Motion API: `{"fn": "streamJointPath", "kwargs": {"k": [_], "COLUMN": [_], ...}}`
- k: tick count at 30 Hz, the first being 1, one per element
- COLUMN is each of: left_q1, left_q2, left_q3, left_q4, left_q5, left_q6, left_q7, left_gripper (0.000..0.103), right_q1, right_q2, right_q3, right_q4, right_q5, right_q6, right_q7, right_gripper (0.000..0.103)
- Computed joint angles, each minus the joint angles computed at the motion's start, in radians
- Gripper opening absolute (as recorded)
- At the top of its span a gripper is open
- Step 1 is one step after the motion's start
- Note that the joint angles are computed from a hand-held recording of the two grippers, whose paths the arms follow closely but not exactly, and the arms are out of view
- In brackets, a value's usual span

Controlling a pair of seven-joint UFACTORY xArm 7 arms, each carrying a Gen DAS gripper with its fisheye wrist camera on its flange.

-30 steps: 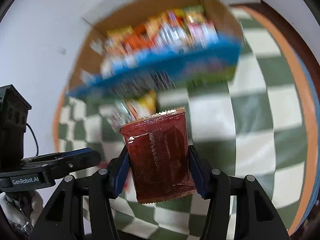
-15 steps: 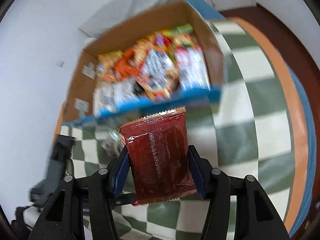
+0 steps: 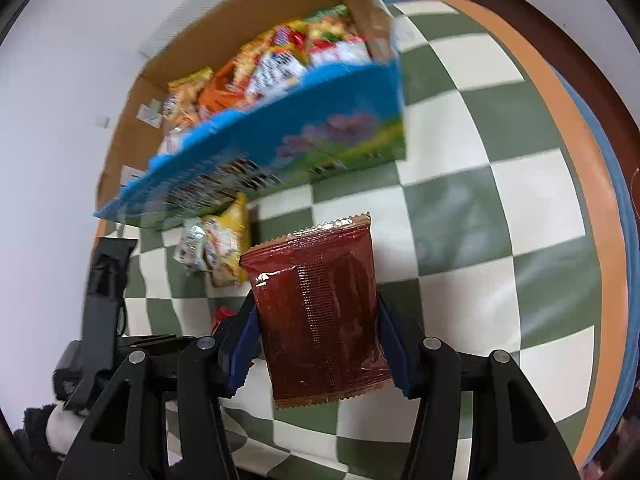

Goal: Organize snacks
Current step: 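Carry both packets into the box and open both tools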

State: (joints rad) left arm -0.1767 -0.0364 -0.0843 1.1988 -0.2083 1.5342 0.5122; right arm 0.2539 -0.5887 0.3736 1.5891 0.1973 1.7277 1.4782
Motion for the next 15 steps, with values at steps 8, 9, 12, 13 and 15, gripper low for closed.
{"fn": "streamJointPath", "kwargs": {"k": [8, 9, 12, 13, 15], "left_q1": [0.010, 0.007, -0.006, -0.007, -0.023], "left_q2": [0.163, 0.216, 0.386, 0.436, 0.522], "left_q3": [-0.005, -0.011, -0.027, -0.043, -0.043], "left_q4": [0.447, 0.528, 0.744, 0.800, 0.887], "left_q5": [-0.178, -0.183, -0.162, -0.150, -0.142], "left_q6": [0.132, 0.132, 0.135, 0.126, 0.066], "left_q7": [-0.035, -0.070, -0.152, -0.180, -0.186], "left_gripper": [0.031, 0.031, 0.031, 0.031, 0.031], "right_q1": [-0.042, -0.046, -0.050, -0.051, -0.052], "right_q2": [0.176, 0.201, 0.248, 0.266, 0.295], "right_q3": [-0.023, -0.036, -0.081, -0.098, -0.135], "right_q4": [0.274, 0.297, 0.305, 0.304, 0.288], "right_q5": [-0.145, -0.165, -0.189, -0.195, -0.191], "right_q6": [0.006, 0.007, -0.021, -0.028, -0.054], "right_q7": [-0.144, -0.177, -0.251, -0.277, -0.325], "right_gripper": [0.058, 0.058, 0.058, 0.058, 0.058]}}
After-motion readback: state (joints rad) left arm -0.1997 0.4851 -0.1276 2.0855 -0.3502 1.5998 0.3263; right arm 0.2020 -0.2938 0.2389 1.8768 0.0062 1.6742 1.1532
